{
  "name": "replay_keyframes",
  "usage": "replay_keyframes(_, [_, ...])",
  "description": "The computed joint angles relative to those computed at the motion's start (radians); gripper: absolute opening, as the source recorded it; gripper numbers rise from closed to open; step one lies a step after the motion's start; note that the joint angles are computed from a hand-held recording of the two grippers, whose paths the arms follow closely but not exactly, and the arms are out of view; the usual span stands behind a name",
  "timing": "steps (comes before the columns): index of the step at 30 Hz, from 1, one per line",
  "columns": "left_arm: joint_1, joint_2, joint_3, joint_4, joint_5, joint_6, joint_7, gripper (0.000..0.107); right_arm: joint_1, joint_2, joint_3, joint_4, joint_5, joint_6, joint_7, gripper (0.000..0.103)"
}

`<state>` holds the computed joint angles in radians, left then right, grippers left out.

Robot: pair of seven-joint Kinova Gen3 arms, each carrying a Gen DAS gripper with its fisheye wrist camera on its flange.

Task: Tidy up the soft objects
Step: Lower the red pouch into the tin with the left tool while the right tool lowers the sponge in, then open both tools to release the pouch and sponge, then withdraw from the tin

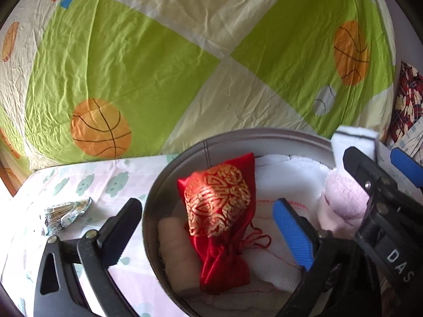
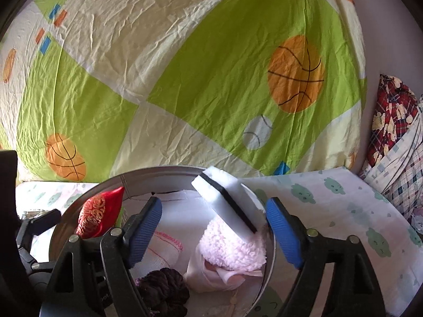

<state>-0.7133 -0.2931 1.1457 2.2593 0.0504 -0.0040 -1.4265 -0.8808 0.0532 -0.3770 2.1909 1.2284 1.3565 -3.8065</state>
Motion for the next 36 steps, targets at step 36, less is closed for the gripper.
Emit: replay_keyframes(36, [0.209,-0.008,-0.314,0.185,0.182,-0.23,-0.281,0.103,-0.218,0.155,-0.017,-0.007,0.016,0.375,-0.286,0.083])
